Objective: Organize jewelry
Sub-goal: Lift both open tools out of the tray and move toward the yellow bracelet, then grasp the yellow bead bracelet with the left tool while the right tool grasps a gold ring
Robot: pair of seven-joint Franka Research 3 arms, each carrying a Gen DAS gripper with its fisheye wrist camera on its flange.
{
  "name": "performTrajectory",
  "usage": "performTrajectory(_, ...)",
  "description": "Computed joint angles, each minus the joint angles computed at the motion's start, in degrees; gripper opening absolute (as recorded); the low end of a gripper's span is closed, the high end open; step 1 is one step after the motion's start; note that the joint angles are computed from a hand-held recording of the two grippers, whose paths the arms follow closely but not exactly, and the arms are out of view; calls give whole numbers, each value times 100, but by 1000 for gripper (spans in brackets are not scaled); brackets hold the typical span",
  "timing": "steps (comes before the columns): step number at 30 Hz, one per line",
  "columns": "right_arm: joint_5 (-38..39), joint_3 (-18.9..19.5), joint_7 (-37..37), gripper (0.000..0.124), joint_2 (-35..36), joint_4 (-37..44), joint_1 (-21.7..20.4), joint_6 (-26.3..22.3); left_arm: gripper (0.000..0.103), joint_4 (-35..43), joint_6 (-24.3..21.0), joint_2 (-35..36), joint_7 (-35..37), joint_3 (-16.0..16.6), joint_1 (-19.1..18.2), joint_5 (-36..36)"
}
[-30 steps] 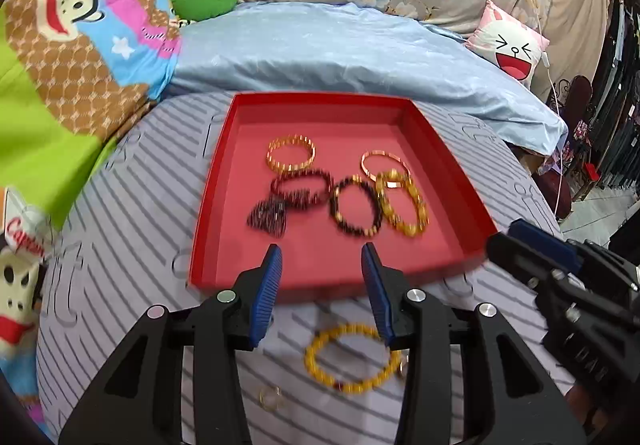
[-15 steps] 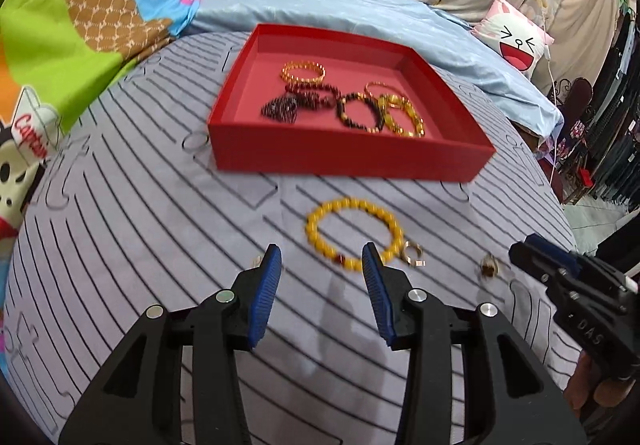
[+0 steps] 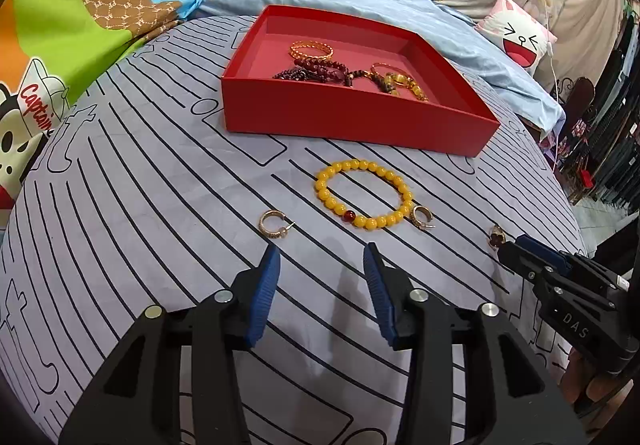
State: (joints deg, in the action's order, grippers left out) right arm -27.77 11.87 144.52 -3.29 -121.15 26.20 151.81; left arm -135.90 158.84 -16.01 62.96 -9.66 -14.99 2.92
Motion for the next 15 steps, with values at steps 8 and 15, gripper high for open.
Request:
performTrajectory(8, 44, -26, -62, 30, 70, 91, 25, 21, 46, 360, 53, 334, -87, -64, 121, 219)
performTrajectory(15, 87, -78, -127, 30, 149, 172, 38, -12, 45, 875, -69, 898, -96, -144, 229, 461)
